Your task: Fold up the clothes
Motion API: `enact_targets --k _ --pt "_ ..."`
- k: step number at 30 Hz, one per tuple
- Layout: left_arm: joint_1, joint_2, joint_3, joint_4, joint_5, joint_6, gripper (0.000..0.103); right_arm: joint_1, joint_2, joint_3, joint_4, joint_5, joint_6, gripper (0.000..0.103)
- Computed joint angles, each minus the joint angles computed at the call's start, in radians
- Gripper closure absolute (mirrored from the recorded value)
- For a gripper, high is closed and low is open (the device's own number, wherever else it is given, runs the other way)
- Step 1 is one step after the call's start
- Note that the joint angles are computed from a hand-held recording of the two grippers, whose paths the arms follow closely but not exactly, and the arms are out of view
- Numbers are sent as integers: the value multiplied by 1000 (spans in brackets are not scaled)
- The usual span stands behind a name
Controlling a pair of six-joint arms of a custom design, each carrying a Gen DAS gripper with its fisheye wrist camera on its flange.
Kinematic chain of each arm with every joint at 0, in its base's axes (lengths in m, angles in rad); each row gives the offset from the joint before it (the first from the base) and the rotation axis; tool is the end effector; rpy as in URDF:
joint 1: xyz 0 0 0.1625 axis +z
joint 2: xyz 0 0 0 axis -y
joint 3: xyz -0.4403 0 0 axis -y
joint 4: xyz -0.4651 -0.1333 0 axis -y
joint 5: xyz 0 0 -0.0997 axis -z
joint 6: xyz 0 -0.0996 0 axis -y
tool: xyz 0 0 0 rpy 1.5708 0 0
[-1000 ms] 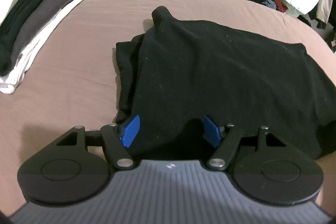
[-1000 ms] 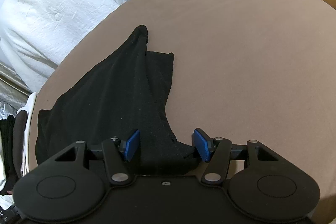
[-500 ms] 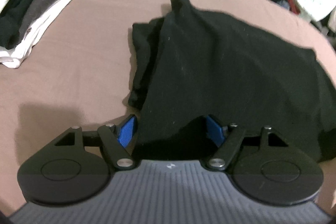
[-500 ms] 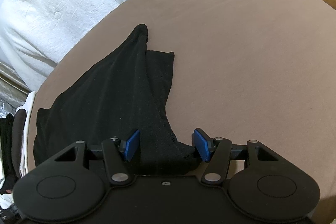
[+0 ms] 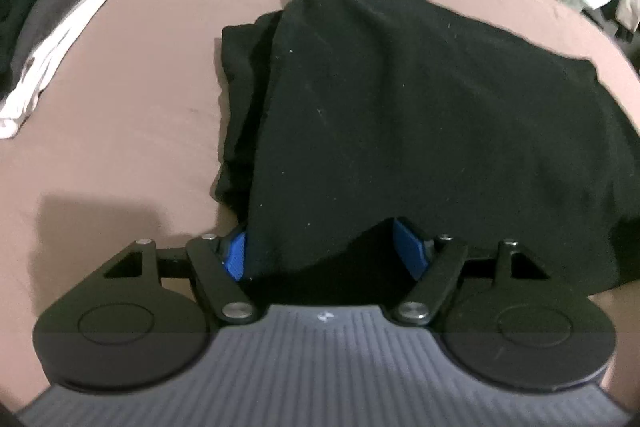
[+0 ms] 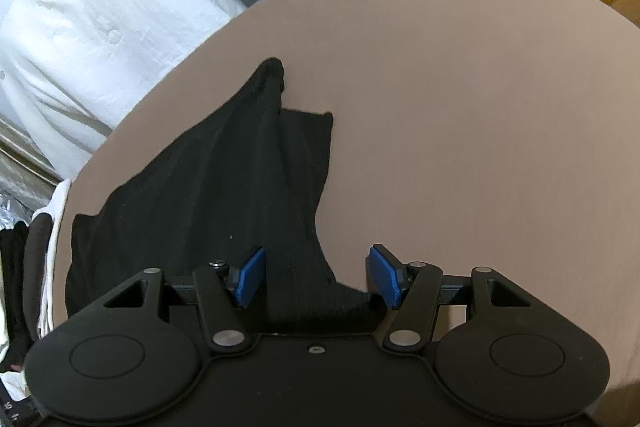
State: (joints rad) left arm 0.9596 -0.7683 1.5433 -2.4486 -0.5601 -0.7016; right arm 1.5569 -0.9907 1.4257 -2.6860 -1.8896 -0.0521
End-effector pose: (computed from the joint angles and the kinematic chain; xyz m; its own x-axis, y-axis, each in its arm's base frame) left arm -0.2541 -0.7420 0.1006 -0.7389 -0.3473 -0.5774 0.1230 0.7730 -0.6223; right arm 0.0910 -0.8015 0.3239 -0.9461 0.1695 0.2761 -0.0385 0.7873 -0.6154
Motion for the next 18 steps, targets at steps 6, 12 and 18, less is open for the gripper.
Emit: enact_targets --k 6,12,18 --pt "-1 -24 -5 136 9 -121 29 2 2 -3 -11 -32 -3 39" --pt "-25 -45 36 62 74 -66 31 9 2 4 -30 -72 -10 39" --pt "-39 -35 84 -335 27 199 30 34 6 29 -140 -177 -65 39"
